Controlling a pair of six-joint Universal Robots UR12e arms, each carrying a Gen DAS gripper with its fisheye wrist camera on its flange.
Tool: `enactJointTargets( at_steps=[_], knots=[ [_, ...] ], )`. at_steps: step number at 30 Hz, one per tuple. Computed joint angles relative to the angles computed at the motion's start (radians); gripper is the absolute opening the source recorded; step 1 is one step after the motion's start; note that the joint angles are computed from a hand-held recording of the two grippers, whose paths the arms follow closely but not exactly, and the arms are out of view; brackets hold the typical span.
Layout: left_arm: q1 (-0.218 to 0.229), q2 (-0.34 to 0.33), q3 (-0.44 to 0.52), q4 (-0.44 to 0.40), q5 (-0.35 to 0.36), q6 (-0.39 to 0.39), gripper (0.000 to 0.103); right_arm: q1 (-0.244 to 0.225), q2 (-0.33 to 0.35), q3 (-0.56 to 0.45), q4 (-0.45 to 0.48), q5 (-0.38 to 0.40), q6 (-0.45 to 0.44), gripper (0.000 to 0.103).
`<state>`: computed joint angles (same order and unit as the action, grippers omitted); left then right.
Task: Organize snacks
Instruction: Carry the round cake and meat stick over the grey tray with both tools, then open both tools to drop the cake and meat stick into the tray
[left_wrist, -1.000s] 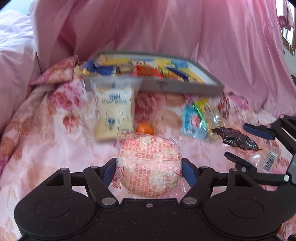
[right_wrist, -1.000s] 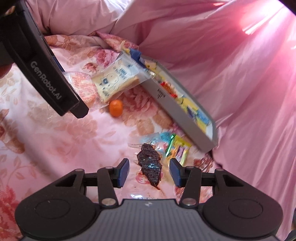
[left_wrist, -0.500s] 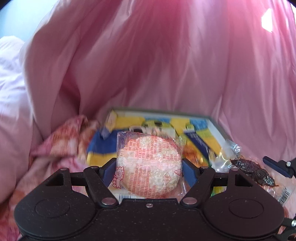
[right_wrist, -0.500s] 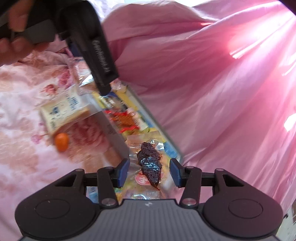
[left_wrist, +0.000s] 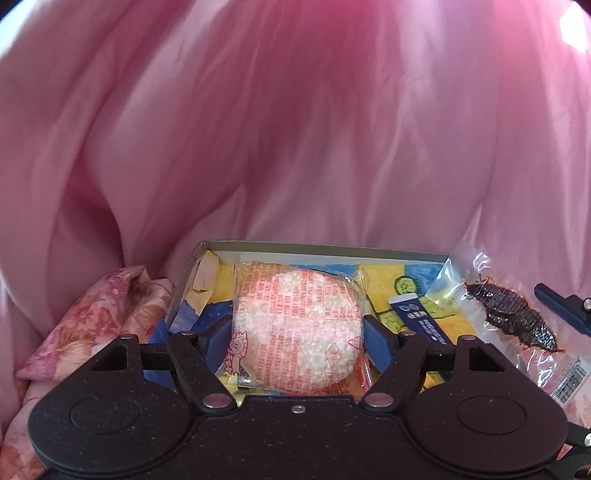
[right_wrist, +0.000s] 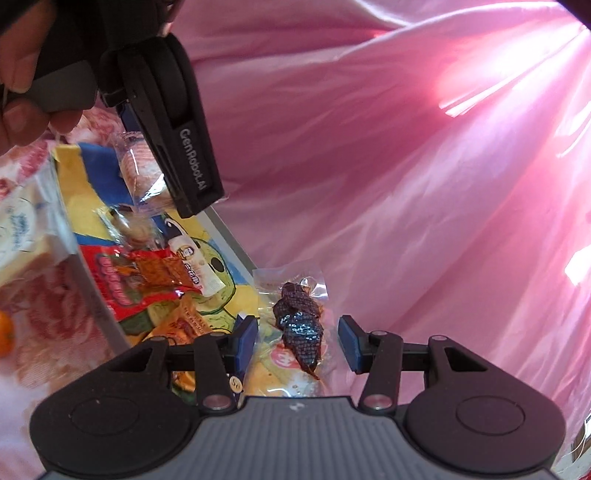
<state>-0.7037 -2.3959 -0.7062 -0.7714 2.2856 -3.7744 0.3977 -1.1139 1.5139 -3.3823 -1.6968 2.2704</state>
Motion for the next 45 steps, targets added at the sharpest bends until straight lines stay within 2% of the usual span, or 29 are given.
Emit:
enactJointTargets(
  at_steps=[10, 27, 32, 35, 37, 39, 45],
  knots=[
    [0.024, -0.048, 0.059, -0.069, -0.024, -0.019, 0.075, 0.002, 0.061, -0.075, 0.085, -0.014, 0.098, 0.052],
    [0.028, -0.090, 0.121, -0.118, -0.047, 0.005, 0.076, -0.011, 0.077, -0.105, 0.170, -0.008, 0.200, 0.053],
    [0.029, -0.088, 0.129, -0.147, -0.061, -0.025, 0.078, -0.012, 0.080, -0.115, 0.189, -0.013, 0.223, 0.054],
    [0.028, -0.077, 0.113, -0.133, -0.072, -0.037, 0.083, -0.014, 0.070, -0.109, 0.206, -0.013, 0.266, 0.063],
    [0.026, -0.071, 0.104, -0.122, -0.068, -0.043, 0.085, -0.019, 0.061, -0.101, 0.207, -0.004, 0.312, 0.074],
    [0.023, -0.064, 0.092, -0.104, -0.063, -0.048, 0.090, -0.026, 0.048, -0.090, 0.208, 0.014, 0.371, 0.082],
    [0.005, -0.040, 0.047, -0.003, -0.020, -0.067, 0.092, -0.047, 0.002, -0.044, 0.161, 0.068, 0.541, 0.095]
  ],
)
